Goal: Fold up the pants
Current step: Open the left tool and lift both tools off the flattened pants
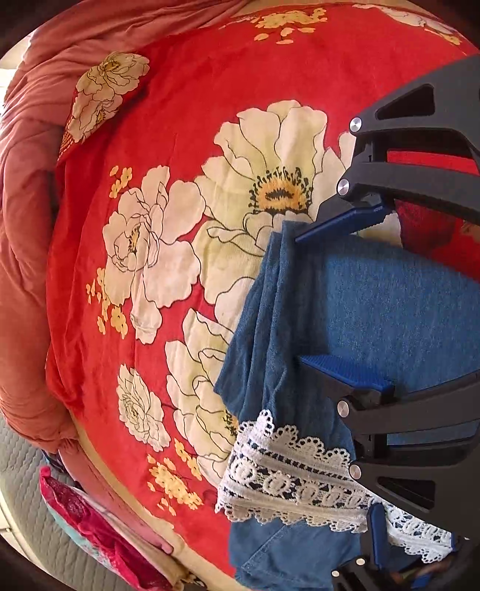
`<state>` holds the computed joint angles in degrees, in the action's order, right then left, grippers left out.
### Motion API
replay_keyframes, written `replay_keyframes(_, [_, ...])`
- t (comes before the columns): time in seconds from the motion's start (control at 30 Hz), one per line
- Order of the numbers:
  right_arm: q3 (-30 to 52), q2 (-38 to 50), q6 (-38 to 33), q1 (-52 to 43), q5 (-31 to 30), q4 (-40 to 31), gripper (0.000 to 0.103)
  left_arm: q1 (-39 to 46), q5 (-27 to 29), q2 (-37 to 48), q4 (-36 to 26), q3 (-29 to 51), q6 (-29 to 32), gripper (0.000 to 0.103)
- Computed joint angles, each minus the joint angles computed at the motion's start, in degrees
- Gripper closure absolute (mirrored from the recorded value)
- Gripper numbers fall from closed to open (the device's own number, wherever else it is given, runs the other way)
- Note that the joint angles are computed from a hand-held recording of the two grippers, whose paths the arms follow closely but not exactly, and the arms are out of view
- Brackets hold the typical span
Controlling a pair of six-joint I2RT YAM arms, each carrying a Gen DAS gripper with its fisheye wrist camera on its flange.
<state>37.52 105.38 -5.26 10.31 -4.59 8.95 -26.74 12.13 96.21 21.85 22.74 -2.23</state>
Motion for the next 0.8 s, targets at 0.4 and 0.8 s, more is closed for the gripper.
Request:
replay_keyframes(0.4, [-20.8, -35.1, 1.1, -11.5, -17.0, 0.2, 0.025, 1.4, -0.6, -17.3, -6.5, -7.6, -2.3, 0.057])
replay_keyframes(0.8, [-32.3, -70.8, 1.8, 4.6, -5.8, -25.5, 0.060, -6.8, -8.3, -22.3, -8.5, -10.4, -5.3, 0.060])
